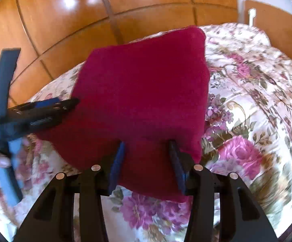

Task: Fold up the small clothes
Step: 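Release the folded bundle and pull both tools back from it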

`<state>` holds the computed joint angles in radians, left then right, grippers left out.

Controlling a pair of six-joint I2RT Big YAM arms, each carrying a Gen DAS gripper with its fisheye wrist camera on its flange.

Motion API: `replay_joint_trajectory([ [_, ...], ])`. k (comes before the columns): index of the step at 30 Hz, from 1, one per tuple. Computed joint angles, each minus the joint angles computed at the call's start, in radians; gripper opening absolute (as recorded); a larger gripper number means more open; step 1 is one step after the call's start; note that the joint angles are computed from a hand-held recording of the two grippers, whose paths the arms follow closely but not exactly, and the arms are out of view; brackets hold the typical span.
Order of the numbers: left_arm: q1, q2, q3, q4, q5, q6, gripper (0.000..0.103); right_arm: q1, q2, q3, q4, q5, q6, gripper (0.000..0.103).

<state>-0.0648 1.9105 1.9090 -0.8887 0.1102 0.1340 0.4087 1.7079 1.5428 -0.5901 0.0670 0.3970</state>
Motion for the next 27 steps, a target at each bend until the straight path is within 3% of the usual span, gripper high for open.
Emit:
replay_joint_trajectory([
  [4,0.020,-0.070,-0.062,0.032,0.032,-0.037,0.063,0.005,0.001,0.038,-0.057,0.018,0.057,0.051],
  [8,0.025,-0.172,-0.183,0.108,0.022,-0.021,0.064,0.040,0.001,0.062,-0.092,0.087,0.063,0.076],
  [13,0.041,-0.286,-0.311,0.178,0.049,-0.035,0.066,0.063,-0.009,0.067,-0.111,0.181,0.158,0.093],
  [14,0.041,-0.303,-0.330,0.189,0.047,-0.036,0.070,0.064,-0.011,0.069,-0.117,0.189,0.172,0.094],
  [19,0.054,-0.395,-0.423,0.236,0.053,-0.046,0.072,0.100,-0.049,0.057,-0.150,0.277,0.252,0.100],
  [21,0.060,-0.419,-0.447,0.247,0.057,-0.054,0.080,0.121,-0.064,0.054,-0.167,0.320,0.273,0.100],
  [27,0.073,-0.486,-0.521,0.285,0.054,-0.060,0.081,0.189,-0.100,0.029,-0.182,0.450,0.272,0.100],
])
